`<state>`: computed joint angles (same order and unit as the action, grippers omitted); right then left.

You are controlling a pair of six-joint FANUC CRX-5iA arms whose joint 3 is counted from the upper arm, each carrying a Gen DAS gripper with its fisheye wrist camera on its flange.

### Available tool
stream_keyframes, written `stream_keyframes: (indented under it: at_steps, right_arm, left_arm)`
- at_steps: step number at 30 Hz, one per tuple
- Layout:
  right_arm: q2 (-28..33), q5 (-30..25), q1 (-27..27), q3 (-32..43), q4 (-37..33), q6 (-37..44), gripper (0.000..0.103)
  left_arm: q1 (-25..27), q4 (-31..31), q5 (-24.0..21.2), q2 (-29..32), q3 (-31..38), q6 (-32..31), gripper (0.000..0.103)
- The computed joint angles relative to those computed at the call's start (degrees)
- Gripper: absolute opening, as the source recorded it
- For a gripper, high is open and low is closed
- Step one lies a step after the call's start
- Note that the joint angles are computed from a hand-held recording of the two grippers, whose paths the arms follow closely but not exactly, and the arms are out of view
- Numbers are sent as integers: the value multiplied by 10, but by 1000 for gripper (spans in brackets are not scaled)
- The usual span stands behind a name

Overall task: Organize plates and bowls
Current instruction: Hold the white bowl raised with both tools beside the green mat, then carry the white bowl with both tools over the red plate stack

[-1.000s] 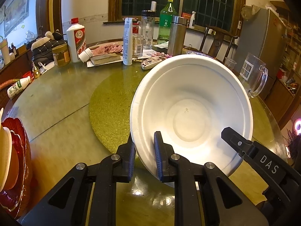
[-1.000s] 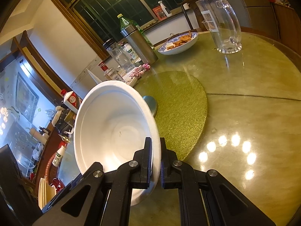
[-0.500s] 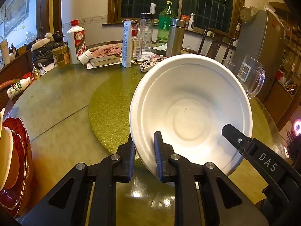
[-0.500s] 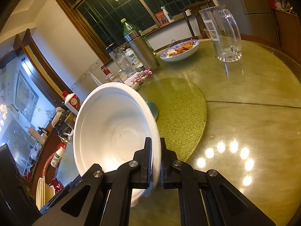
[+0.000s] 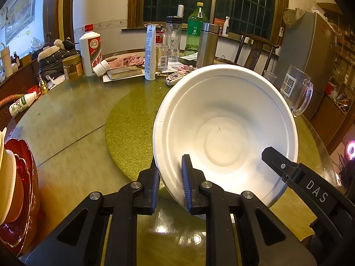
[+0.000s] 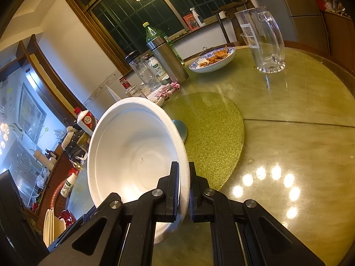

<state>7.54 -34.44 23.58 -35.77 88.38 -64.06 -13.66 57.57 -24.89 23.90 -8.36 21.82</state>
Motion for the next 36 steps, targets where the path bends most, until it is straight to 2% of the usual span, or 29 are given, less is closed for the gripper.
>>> stream_keyframes:
  at_steps: [14,18,22,26,28,30,34,36]
  right_arm:
    - [4,4,-1,4,1,5,7]
    - [3,1,-1,2,5,-1,7]
    - [1,-4,1,1,6,-3,7]
    - [-2,9,-5,-2,16,-11,7]
    - [-3,17,-8,-3,26,-14,7]
    - [-3,33,-15,-1,37,-17,7]
    - [-4,62,-23,5,70,-29,7]
    - [-4,61,-15,12,67,-14,7]
  left_arm:
    - [-1,6,9,-2,-4,-4,16]
    - [-8,46,17,-5,-17,-37,16]
    - [-20,68,49,-11,-31,-60,17]
    - [-18,22,63,-14,-24,-19,17]
    - [-7,-41,54,-17,-13,40,17]
    - [2,-76,50,-21,-10,74,17]
    - [18,-108,51,-38,-14,104,17]
    - [25,-102,52,-48,-20,100,17]
